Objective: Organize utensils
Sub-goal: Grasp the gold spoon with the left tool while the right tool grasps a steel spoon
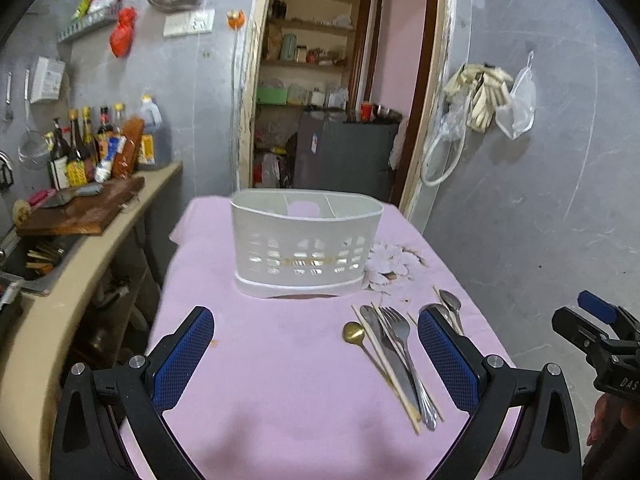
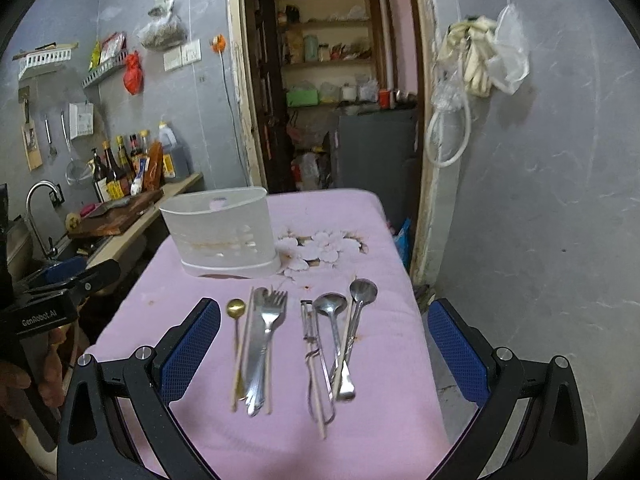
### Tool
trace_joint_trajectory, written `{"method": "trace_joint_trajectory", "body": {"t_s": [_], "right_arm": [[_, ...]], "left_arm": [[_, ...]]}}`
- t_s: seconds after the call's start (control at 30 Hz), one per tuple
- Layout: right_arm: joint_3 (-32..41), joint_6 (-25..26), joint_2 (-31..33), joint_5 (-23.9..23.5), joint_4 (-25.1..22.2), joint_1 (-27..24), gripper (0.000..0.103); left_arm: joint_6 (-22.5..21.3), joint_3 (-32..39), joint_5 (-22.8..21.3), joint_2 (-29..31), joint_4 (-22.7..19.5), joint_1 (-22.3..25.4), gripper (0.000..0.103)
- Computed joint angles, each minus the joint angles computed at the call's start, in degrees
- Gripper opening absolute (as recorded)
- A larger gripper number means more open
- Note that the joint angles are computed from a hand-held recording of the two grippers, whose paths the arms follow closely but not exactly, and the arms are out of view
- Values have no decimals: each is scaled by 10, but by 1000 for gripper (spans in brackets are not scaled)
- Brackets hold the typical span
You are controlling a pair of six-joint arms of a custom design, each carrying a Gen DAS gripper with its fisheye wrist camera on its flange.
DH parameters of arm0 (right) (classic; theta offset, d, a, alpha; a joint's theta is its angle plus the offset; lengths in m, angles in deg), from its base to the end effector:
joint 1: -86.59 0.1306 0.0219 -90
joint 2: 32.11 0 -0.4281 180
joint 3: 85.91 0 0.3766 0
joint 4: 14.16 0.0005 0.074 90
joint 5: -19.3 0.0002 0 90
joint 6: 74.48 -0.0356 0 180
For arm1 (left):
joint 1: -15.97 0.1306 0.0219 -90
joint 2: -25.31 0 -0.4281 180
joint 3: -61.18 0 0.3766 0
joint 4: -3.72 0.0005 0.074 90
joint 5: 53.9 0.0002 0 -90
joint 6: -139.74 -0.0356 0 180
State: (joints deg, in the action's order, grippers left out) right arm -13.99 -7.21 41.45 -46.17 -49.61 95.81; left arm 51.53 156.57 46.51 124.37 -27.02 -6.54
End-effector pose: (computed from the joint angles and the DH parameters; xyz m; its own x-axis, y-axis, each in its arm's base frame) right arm 0.3597 0.0429 0.4661 -0.4791 0.2784 -0.8325 0.3971 0.9145 0.0773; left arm 0.5100 -0.2189 0.4675 -0.5379 0.1896 -0.8214 0.4977 0.8579 -0.1278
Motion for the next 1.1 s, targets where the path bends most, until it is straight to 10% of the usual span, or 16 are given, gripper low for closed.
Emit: {"method": "trace_joint_trajectory", "body": {"t_s": [0.53, 1.1], "right_arm": [[28, 50, 161, -263, 33, -147, 38], [92, 1, 277, -446, 31, -205, 24]], "left_arm": [[51, 140, 14, 166, -119, -31, 68], [7, 214, 36, 231, -199, -38, 54]]}}
